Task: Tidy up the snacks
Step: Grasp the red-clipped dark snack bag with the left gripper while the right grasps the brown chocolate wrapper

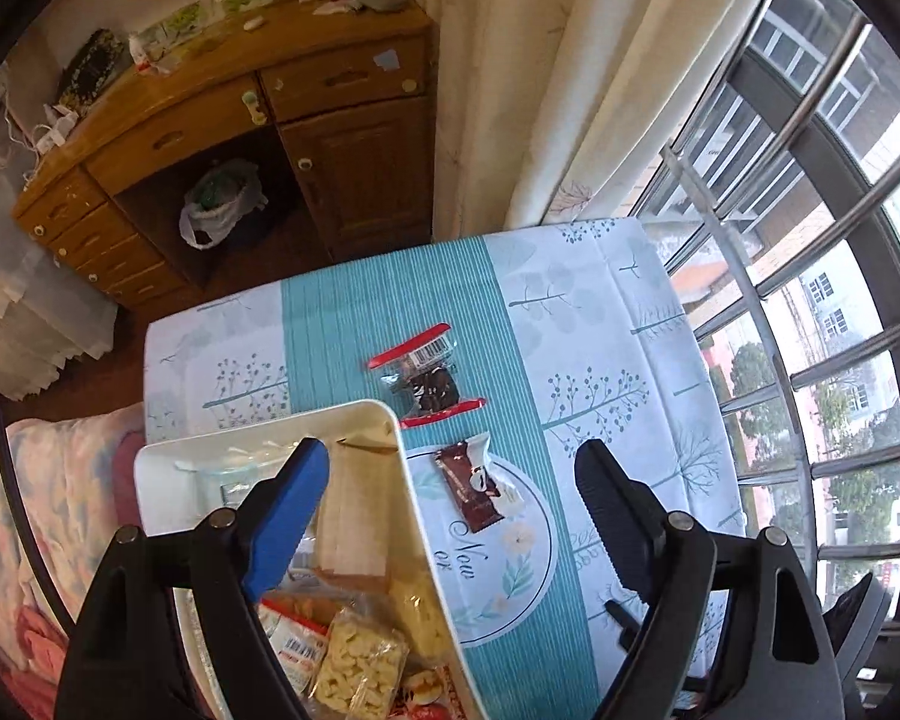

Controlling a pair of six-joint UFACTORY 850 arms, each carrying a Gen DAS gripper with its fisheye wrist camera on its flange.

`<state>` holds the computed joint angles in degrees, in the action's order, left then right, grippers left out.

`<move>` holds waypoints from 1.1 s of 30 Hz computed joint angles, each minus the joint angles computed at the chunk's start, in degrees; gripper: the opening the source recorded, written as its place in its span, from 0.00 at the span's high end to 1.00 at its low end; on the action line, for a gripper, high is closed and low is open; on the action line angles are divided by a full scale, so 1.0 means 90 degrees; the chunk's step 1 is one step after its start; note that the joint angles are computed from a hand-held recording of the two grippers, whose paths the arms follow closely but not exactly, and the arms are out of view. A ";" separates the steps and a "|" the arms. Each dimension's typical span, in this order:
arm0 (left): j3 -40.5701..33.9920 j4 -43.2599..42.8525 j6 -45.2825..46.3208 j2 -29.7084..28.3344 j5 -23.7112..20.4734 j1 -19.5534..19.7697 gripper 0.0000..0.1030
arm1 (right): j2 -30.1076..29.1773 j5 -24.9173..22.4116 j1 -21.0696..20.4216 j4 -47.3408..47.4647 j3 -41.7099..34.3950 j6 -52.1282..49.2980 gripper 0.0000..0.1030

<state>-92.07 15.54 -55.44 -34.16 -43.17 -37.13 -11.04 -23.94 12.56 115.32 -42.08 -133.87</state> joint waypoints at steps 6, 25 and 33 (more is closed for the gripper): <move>-0.1198 -0.0866 0.0745 -0.1103 -0.0502 0.0343 0.19 | -0.0698 -0.0202 0.0060 -0.0007 -0.0434 -0.0361 0.44; -0.5453 -0.1652 0.1217 -0.4627 -0.3758 0.0802 0.19 | -0.2055 0.0017 0.0494 -0.0186 -0.1270 -0.0639 0.44; -0.7260 -0.1608 0.1141 -0.5821 -0.4772 0.0870 0.21 | -0.2317 0.0410 0.0697 0.0038 -0.1417 -0.0930 0.44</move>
<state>-157.41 1.07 -45.17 -86.55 -86.11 -29.30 -31.90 -20.25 18.83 115.66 -54.83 -142.24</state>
